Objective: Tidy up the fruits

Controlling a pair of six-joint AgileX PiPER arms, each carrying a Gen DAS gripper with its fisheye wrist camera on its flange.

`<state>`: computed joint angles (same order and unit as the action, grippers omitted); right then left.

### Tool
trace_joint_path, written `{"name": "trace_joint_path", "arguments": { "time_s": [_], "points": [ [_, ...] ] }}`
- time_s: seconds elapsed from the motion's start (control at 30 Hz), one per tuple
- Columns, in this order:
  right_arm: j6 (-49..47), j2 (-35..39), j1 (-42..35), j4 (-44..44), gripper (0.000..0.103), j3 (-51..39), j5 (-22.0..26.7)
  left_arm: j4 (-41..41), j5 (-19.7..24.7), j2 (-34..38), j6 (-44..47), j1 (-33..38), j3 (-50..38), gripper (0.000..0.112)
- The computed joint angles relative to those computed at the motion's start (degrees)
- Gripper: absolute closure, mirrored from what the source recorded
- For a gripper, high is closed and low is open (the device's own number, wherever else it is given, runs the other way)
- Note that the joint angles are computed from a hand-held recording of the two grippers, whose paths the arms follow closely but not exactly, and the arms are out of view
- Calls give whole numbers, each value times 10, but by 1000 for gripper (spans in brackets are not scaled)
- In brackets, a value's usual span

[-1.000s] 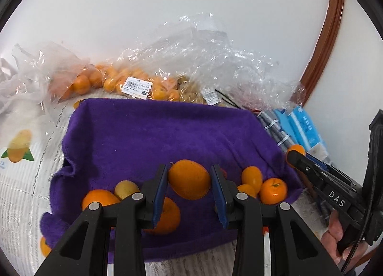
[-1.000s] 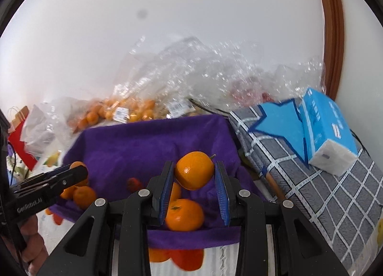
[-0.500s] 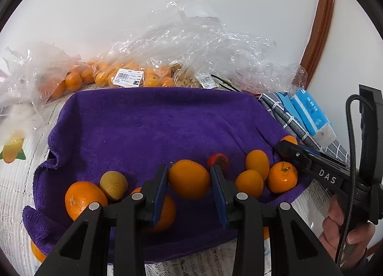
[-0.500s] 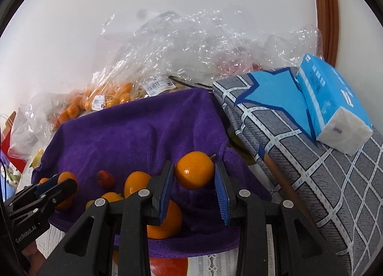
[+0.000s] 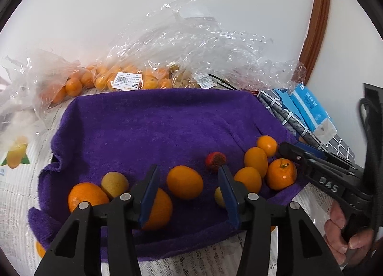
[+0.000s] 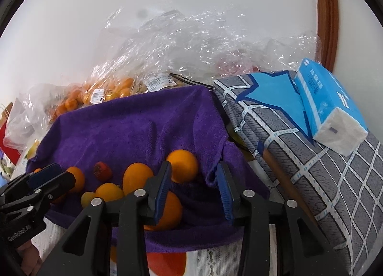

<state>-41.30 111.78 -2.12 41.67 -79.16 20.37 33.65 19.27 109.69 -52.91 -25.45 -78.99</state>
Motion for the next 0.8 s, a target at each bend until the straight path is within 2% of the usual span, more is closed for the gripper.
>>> {"name": "trace_joint_path", "arguments": {
  "time_s": [0.03,0.07,0.1,0.2,0.27,0.3,0.33,0.37,0.43,0.5,0.67,0.73,0.8],
  "points": [
    [-4,-9,-3,7,61,4,9,2,9,-4,-3,-1,-2,64],
    [11,-20,-4,-9,61,5,21,13,41,-9,-17,-6,-9,64],
    [39,-32,-3,-38,61,5,34,11,53,-15,-18,-7,-8,64],
    [74,-95,3,-82,60,40,40,-33,70,-53,9,-4,12,64],
    [141,-137,15,-153,51,62,37,-33,92,-83,-1,-9,29,64],
    [161,-161,19,-172,51,75,37,-28,98,-98,-10,-12,39,60],
    [173,-189,19,-180,50,92,42,-24,104,-112,-19,-15,50,51],
    [187,-204,19,-190,47,99,49,-18,112,-128,-30,-19,61,48],
    [228,-241,19,-218,44,118,64,14,124,-160,-68,-33,88,45],
    [227,-276,9,-205,44,139,86,44,148,-189,-101,-50,109,39],
    [229,-361,-15,-190,42,188,134,81,200,-246,-150,-95,147,37],
    [236,-392,-12,-212,42,201,155,108,224,-272,-186,-122,164,30],
    [269,-431,0,-259,42,224,154,134,252,-296,-222,-152,177,25]
  ]
}}
